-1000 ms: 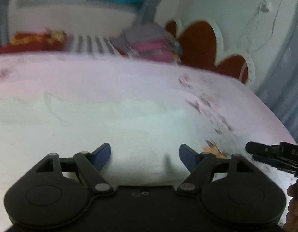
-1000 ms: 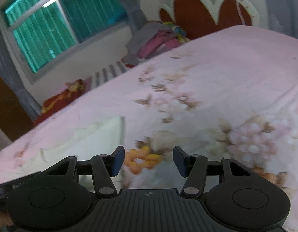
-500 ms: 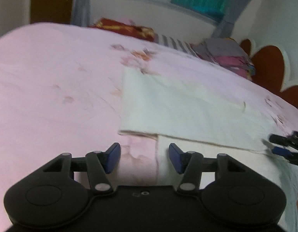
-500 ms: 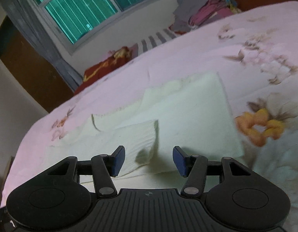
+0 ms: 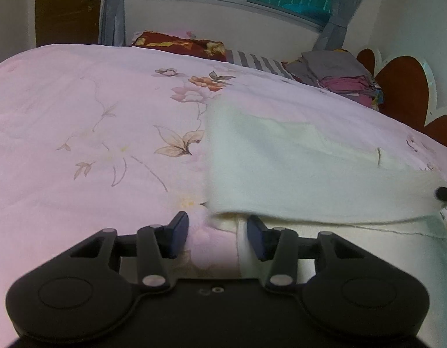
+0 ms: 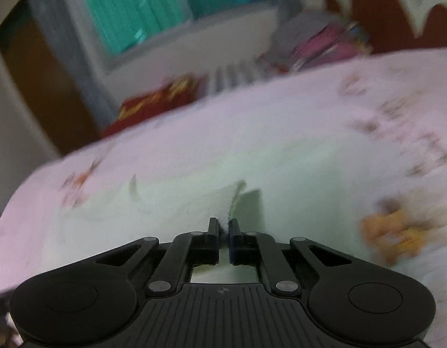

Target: Fold small clothes

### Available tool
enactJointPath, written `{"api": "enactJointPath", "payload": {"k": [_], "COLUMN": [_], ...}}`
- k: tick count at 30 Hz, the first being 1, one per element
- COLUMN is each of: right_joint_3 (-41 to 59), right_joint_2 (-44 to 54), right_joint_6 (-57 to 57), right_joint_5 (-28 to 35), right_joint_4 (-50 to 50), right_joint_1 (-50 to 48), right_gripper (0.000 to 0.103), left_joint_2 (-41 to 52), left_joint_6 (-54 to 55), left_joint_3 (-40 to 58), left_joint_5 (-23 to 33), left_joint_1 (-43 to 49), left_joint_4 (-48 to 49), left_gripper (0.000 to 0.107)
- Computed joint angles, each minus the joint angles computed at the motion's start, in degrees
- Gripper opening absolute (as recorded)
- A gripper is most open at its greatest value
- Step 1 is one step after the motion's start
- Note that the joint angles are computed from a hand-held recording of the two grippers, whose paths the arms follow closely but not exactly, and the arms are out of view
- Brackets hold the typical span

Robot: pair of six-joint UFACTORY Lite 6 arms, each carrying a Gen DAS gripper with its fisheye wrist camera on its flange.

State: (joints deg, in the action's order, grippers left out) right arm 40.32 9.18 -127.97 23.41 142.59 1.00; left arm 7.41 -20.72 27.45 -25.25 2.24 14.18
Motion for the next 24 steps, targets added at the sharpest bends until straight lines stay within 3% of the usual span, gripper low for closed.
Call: {"api": "enactJointPath", "payload": {"k": [2,6,24], "right_joint_3": [-1.11,-0.67,-3.73], "right_joint_2": [-0.90,0.72,-2.17], "right_joint_6": [-3.08,2.51,2.35], "right_joint_5": [-0.58,-0.58,-0.47], "right_joint_4": [3.15,-7.21,-11.14], "right_joint_1": [-3.13,-8.81,-11.54], "right_gripper": [0.005,0.005,0.005], "left_joint_2": [0.20,-0.06,1.01], "left_joint_6": [0.43,1.01,-1.92], "left_joint_3": [0.40,0.52,2.47], "left_joint_5": [0.34,0.88,2.65], "left_joint_1": [-0.26,-1.00,0.06], "left_joint_4": [-0.29,-1.18,3.22], "left_gripper": [0.044,0.044,0.043]}}
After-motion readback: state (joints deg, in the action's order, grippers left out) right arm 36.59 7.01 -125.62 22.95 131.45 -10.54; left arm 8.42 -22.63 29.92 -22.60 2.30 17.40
